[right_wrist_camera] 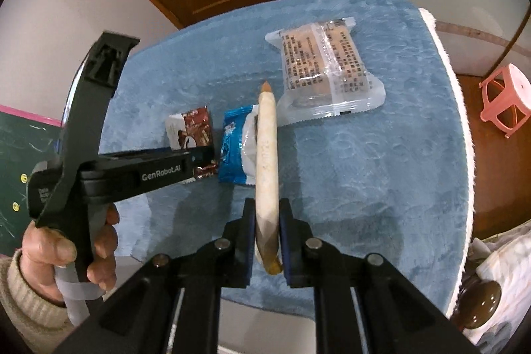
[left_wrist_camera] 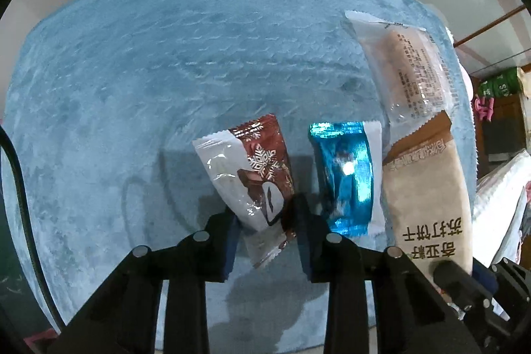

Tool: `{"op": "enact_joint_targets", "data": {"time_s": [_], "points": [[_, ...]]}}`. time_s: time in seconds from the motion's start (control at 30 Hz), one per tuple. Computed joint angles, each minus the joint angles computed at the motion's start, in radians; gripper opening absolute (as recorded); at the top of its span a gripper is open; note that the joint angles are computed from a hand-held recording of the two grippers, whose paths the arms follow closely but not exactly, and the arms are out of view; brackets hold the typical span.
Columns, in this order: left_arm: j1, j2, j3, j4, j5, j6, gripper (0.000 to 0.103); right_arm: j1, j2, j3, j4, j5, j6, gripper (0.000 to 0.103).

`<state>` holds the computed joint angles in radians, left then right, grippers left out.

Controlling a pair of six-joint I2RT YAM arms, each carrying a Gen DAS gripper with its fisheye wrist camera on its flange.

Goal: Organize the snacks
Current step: 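Grasp brown-white chocolate wrapper with left gripper while right grasps tan paper bag, then carry both snacks into the white tray and open both grippers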

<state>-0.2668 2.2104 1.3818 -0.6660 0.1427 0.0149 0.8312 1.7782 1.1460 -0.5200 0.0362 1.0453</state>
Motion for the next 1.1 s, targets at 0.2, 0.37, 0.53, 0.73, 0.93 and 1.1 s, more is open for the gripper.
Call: {"op": "enact_joint_targets", "data": {"time_s": [0.2,0.37,0.53,0.73,0.93,1.1], "points": [[0.021,-0.241,-0.152,0.005,0.033,0.036,0.027,0.055,-0.11,-0.036,-0.001,0.05,0.055,0.013],[0.043,-0.529,-0.278,-0.085,0.086,0.106,0.027,0.141,-0.211,-0.025,-0.054,0.139,0.129,0.013],[0.123,-0.877,-0.383,-0.269,0.131,0.264,0.027,0.319,-0.308,0.037,-0.198,0.308,0.261,0.013],[0.202,-1.184,-0.437,-0.479,0.126,0.397,0.027,0.559,-0.257,0.233,-0.474,0.512,0.455,0.013],[0.175,-1.411,-0.49,-0.621,0.083,0.434,0.027,0.741,-0.077,0.477,-0.762,0.6,0.643,0.013],[0.062,-1.51,-0.532,-0.664,0.024,0.353,0.027,0.811,0.007,0.532,-0.837,0.548,0.74,0.013]]}}
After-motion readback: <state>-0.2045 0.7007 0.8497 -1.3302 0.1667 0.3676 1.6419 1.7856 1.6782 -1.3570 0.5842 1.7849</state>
